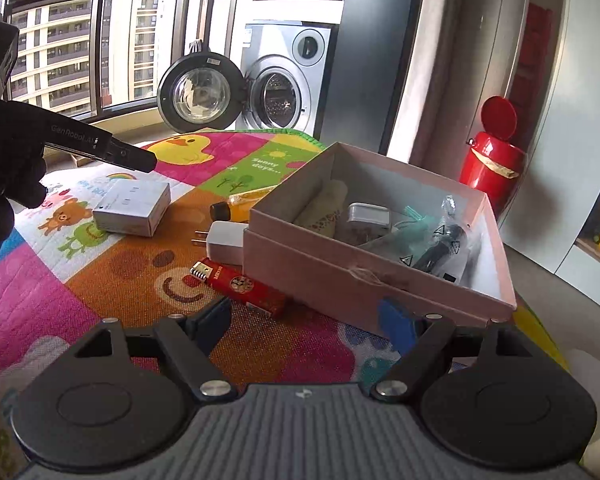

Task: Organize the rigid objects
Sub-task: 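Grasp the white wall plug on the mat with the left tool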

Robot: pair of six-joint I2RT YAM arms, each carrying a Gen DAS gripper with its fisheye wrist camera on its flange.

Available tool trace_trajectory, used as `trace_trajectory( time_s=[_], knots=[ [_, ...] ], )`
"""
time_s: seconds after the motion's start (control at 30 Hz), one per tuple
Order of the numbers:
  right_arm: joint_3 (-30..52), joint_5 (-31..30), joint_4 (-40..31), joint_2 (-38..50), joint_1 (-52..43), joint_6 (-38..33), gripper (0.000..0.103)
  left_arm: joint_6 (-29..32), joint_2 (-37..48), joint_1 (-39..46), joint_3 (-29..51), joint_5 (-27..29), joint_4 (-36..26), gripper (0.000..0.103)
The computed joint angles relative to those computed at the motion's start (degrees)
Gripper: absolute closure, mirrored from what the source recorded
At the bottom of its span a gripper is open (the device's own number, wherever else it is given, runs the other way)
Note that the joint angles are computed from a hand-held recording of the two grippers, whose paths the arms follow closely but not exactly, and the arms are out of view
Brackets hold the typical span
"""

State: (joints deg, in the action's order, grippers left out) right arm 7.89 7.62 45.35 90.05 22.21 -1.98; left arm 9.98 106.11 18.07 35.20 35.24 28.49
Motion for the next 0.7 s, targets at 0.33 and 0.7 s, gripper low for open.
trace_trajectory(
  time_s=[0.33,0.7],
  knots=[
    [12.0,0.9,-4.2,13.4,4.2,11.7,0.022,7.8,-1.1,6.3,-2.9,7.4,-3.0,0.075],
    [-0.5,7.0,7.0,9.5,9.0,9.7,0.022,8.1,5.5,-10.4,9.1,4.4,-10.6,0.075]
  ],
)
